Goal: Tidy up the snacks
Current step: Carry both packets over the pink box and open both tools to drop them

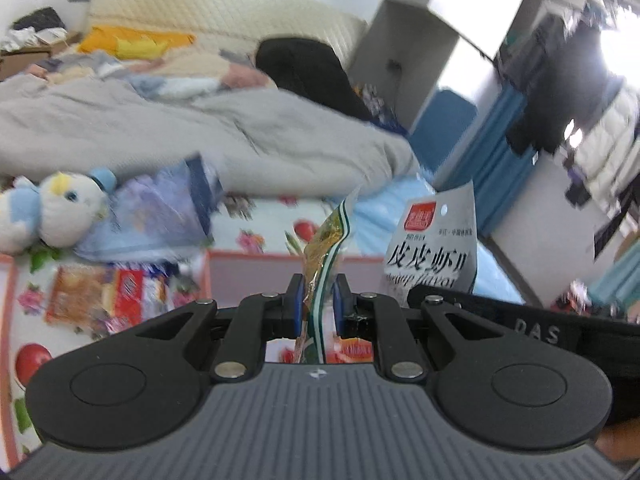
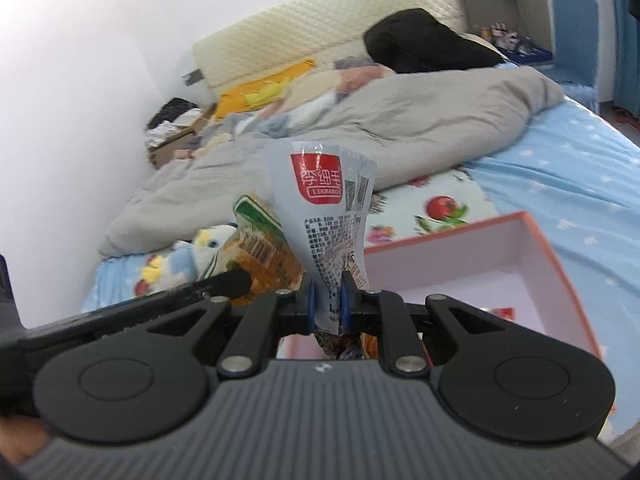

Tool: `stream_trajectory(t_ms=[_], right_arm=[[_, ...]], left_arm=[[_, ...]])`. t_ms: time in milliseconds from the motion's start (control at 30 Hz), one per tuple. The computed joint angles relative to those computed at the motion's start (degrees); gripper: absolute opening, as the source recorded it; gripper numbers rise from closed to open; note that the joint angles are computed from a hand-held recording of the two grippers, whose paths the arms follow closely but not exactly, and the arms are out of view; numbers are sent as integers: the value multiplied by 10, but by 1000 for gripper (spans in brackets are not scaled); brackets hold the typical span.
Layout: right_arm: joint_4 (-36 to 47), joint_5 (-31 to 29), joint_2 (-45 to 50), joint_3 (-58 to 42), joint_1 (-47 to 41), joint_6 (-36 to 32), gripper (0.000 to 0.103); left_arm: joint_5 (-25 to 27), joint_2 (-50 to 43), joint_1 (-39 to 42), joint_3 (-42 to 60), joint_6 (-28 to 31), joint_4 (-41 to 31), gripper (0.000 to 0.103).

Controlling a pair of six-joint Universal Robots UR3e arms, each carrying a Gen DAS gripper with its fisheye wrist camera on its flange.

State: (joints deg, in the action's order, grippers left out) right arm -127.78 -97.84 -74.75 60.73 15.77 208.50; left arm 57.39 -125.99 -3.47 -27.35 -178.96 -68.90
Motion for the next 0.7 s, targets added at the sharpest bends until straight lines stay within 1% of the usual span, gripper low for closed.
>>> stream_trajectory(t_ms=[100, 233, 333, 500, 600, 700], right_arm=[[-24, 14, -34, 85, -26, 6, 15], [-50, 39, -67, 175, -49, 20, 15], [-61, 51, -81, 219, -58, 23, 15], [-67, 72, -96, 263, -76, 19, 16], [-73, 83, -107, 290, -88, 17, 16], [-75, 85, -111, 306, -93, 23, 17]], left_arm=[[20, 14, -22, -62, 16, 13, 17], [36, 9, -40, -89, 25, 4, 17], [51, -11, -53, -78, 26, -9, 17], [66, -32, -70, -67, 35, -22, 17], [70, -57, -74, -36, 33, -43, 18], [77, -69, -79, -15, 45, -59, 18]])
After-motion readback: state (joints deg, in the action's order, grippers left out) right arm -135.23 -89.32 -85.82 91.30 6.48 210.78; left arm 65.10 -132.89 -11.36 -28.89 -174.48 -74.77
